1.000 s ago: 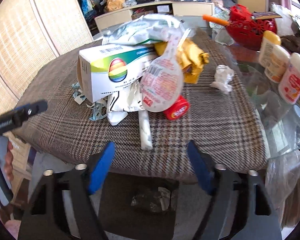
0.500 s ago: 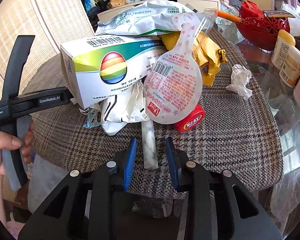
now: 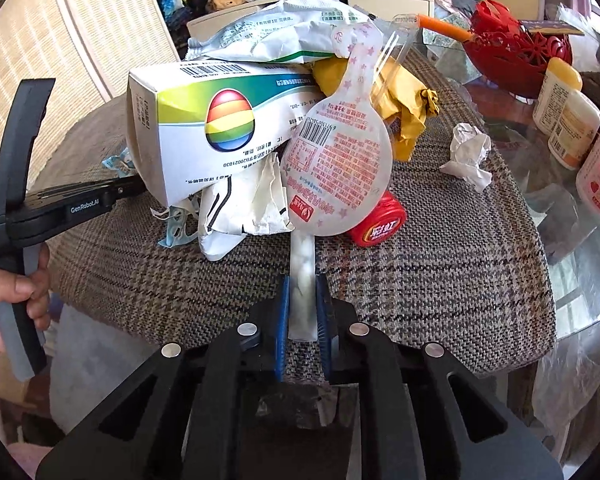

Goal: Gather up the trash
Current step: 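Grasp the blue-white paper strip with the left gripper while the right grasps a yellow-tipped white stick, then carry the strip and stick in both grippers down over the black bin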

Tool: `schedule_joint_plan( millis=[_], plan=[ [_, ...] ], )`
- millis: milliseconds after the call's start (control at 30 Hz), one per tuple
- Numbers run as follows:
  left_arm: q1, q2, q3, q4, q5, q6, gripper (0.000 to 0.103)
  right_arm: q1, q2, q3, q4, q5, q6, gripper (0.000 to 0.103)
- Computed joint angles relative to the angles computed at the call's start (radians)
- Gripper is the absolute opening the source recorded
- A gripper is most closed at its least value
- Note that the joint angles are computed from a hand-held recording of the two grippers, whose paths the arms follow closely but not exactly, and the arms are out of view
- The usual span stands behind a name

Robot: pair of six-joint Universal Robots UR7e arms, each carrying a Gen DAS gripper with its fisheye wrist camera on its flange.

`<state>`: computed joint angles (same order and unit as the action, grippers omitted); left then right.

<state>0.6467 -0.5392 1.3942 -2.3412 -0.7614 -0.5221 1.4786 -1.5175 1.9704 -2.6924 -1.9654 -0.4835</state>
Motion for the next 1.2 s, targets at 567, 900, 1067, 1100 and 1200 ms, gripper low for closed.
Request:
schedule_joint_plan(
  millis=[567,900,1067,1100,1200],
  plan=[
    [-0.140,-0.146,0.294,-0.033,-0.086,-0.248,0.002,-0.083,-0.242,0.162,0.128,0.114,-0.011,0.014],
    [-0.228,-0.153,0.414,-0.088,-0.172,-0.335,0.002,-0.176,-0.374,0.240,0.185,0.177,-0.050,0.014],
    [-0.236,-0.120,0.432,-0.124,-0.235,-0.355,0.002,-0.220,-0.400,0.276,0.207,0.175,-0.048,0.014],
    [-0.236,-0.114,0.440,-0.135,-0.247,-0.360,0.002,-0.229,-0.401,0.279,0.212,0.178,-0.041,0.014],
    [-0.233,-0.090,0.447,-0.153,-0.275,-0.373,0.002,-0.240,-0.389,0.291,0.216,0.170,-0.015,0.014]
  ],
)
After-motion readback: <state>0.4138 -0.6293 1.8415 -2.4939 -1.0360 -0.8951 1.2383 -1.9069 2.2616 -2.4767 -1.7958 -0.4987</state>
